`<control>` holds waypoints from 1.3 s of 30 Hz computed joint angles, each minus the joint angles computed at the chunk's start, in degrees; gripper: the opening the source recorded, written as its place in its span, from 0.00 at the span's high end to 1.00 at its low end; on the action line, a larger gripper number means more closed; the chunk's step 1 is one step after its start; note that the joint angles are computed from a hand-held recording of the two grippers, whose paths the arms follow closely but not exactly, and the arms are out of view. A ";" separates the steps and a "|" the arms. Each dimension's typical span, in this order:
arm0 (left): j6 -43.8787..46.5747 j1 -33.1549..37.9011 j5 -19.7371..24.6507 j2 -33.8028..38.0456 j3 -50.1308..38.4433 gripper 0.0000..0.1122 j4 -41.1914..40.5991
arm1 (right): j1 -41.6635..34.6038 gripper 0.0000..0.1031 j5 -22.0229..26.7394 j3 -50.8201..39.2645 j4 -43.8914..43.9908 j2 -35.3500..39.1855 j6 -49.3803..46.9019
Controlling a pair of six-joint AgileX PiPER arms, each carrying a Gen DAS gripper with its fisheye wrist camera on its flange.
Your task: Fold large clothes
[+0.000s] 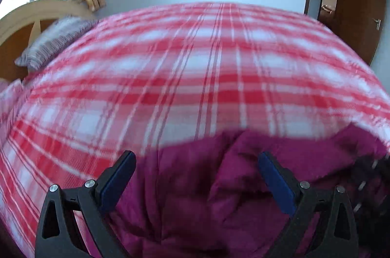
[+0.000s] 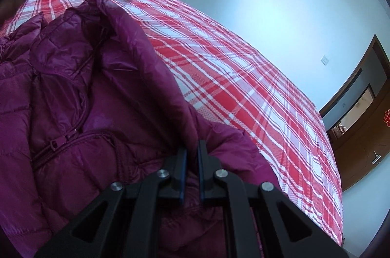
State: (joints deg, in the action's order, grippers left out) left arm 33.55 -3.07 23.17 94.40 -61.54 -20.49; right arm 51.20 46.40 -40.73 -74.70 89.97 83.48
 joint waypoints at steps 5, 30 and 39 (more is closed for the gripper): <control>7.68 1.28 -3.24 0.95 4.52 0.10 -6.65 | -0.04 0.91 -0.88 0.55 0.06 -0.86 -0.08; 24.83 1.93 -0.76 -11.16 9.38 0.09 -27.22 | -14.33 0.76 -20.43 0.34 21.90 -8.24 0.65; 1.01 -8.11 8.57 2.45 -1.28 0.09 -8.78 | -13.81 0.76 -21.12 1.47 17.13 -7.88 6.34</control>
State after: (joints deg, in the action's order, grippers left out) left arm 34.56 -11.19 31.74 96.85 -62.82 -29.28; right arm 37.39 25.28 -39.25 -57.57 82.09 89.82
